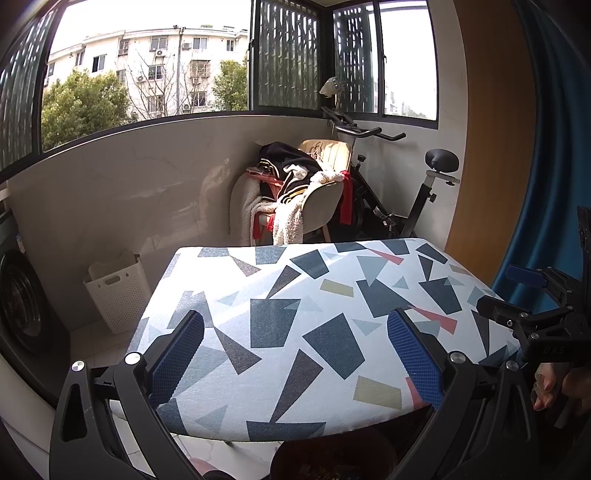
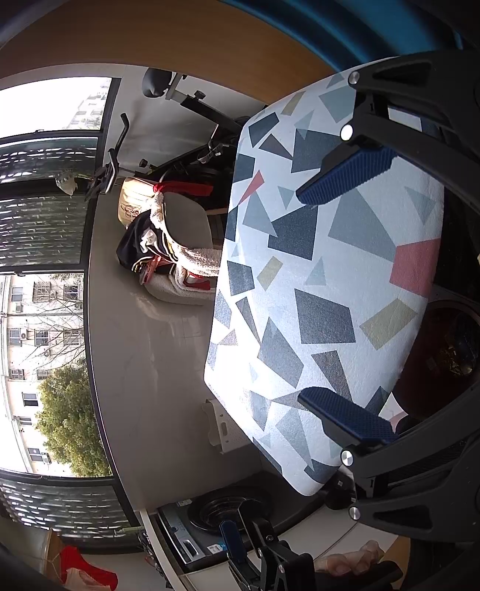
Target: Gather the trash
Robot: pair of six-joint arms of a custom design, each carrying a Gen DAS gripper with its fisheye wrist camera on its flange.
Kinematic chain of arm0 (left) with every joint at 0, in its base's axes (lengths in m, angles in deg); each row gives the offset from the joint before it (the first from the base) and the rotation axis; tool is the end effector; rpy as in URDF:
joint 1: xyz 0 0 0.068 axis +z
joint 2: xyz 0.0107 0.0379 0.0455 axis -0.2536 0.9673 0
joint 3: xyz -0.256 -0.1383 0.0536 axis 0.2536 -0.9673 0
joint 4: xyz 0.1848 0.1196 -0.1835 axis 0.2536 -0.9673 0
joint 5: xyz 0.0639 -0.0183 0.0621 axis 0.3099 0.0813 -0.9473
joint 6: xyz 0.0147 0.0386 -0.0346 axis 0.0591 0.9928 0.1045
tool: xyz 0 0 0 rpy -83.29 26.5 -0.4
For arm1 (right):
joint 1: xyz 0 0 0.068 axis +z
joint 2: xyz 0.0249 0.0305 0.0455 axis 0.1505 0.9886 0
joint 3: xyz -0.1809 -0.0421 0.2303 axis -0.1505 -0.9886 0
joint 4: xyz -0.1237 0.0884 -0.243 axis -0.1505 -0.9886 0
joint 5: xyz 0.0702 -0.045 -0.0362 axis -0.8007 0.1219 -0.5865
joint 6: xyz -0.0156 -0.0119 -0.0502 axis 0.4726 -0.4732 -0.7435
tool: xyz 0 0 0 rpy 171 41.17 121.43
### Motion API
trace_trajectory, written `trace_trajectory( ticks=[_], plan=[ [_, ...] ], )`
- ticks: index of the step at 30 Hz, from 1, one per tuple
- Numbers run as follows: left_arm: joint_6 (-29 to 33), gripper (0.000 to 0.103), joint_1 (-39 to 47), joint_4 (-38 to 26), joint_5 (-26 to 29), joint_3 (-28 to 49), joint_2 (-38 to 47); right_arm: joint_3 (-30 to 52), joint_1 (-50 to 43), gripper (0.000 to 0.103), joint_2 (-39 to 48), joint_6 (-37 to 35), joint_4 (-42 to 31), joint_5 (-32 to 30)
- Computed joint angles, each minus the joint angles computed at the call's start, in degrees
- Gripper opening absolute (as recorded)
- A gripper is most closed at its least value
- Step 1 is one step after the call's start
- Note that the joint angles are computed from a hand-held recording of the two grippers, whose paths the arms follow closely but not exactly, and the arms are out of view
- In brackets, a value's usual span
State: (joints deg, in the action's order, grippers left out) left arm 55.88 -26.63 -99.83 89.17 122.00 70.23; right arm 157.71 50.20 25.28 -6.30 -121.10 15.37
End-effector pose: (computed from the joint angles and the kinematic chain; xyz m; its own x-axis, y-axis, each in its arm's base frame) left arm 0.3326 -0.0817 0.3955 -0.3897 0.2555 -0.8848 0.5411 0.8410 0.0046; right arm 0.2453 0.1875 0.3902 -0.5216 0.0986 -0.8475 0.1273 0.9912 0.0370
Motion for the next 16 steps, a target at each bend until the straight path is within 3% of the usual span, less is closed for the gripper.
trace_trajectory(
  ticks=[16],
  plan=[
    [0.90,0.097,0.04,-1.29,-1.13,0.61,0.59,-0.72,-0.07,0.097,-0.41,0.27,0.03,-0.25]
  ],
)
